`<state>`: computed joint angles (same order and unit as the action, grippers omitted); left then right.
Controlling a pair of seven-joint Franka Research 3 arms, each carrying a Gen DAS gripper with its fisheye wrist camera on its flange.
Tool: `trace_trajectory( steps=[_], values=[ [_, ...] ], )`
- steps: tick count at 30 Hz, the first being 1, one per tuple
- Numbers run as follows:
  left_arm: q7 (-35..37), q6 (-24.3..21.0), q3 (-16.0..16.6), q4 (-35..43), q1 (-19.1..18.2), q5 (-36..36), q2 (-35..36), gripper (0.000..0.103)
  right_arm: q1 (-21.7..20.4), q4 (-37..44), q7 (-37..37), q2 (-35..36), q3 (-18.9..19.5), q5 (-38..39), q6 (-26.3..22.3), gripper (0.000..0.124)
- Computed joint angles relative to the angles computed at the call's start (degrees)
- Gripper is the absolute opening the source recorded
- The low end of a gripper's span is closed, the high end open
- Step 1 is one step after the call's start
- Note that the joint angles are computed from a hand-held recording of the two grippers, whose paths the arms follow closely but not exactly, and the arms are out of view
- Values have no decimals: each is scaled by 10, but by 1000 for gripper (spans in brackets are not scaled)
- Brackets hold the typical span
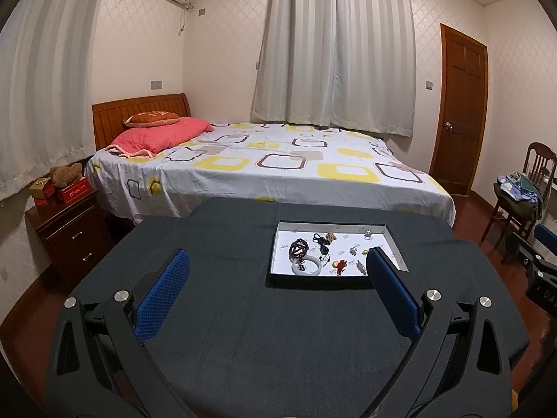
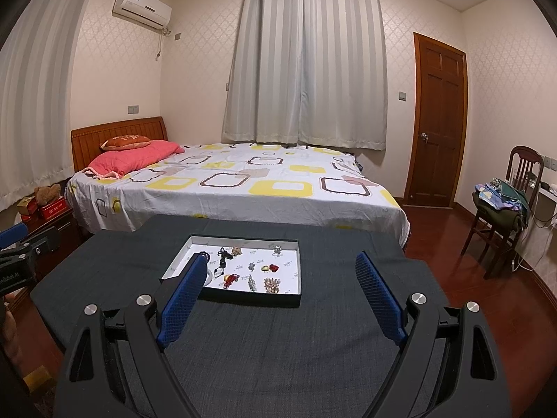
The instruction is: Organize jewelry
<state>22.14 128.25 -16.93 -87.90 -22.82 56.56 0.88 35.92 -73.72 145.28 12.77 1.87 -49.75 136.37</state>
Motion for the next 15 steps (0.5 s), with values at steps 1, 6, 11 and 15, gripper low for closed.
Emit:
trace_trajectory(
  steps=[1, 6, 11, 15],
  values=[
    [0, 0, 0, 0, 0, 1, 0, 99, 0, 0, 0, 0, 0, 0, 0, 84],
    [11, 5, 1, -7, 3, 3, -5, 99, 0, 0, 1, 0, 0, 0, 0, 84],
    [9, 4, 0, -11, 6, 11, -8, 99, 1, 0, 0, 0, 0, 1, -1, 84],
    [9, 7, -1, -14, 8, 8, -9, 99, 1, -1, 1, 0, 0, 0, 0, 84]
  ],
)
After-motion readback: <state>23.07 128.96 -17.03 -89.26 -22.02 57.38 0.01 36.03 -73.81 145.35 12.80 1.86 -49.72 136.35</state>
